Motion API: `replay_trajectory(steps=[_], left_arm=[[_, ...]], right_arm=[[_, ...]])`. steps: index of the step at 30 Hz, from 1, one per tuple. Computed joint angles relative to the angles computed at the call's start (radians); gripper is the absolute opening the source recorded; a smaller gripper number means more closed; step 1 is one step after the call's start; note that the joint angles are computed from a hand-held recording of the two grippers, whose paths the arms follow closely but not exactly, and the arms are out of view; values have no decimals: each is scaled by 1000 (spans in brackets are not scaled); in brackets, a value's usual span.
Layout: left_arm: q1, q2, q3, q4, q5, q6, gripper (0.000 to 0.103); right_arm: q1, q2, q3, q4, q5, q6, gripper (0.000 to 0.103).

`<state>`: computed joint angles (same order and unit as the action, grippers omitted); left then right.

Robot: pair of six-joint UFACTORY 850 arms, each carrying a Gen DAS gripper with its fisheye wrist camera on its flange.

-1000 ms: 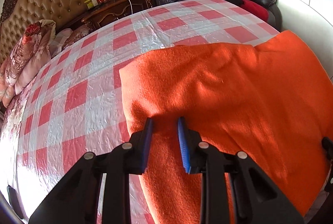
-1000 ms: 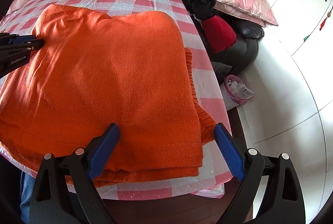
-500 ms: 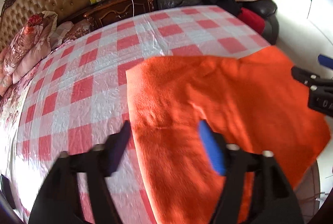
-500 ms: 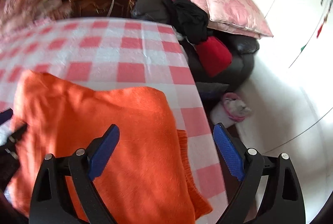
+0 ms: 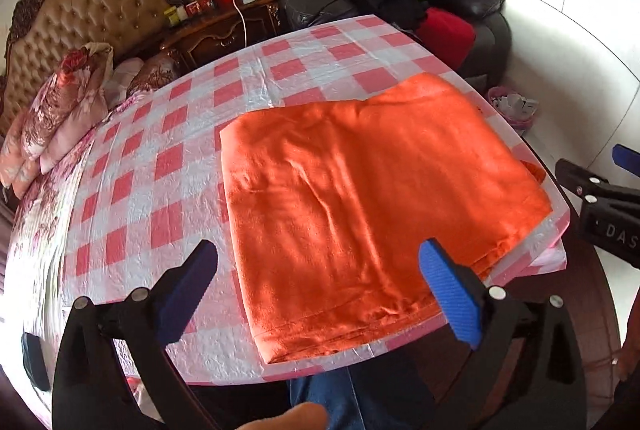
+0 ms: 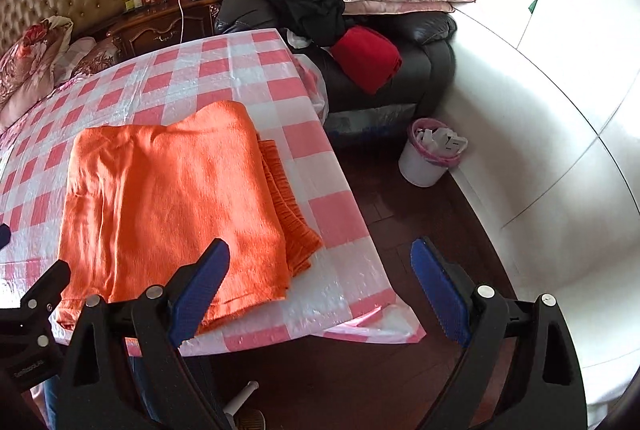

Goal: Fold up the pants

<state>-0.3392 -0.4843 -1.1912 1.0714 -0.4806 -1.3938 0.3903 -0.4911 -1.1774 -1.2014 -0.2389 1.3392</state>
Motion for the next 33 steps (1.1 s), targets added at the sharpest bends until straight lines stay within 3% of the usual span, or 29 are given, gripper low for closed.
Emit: replay_trajectory(steps=[2, 33], left_arm=[[10, 7, 5, -55, 29, 37, 101], [15, 24, 22, -74, 40, 51, 101]], right_arm=[[0, 1, 2, -3, 5, 3, 89], [3, -9, -2, 22, 14, -32, 89]])
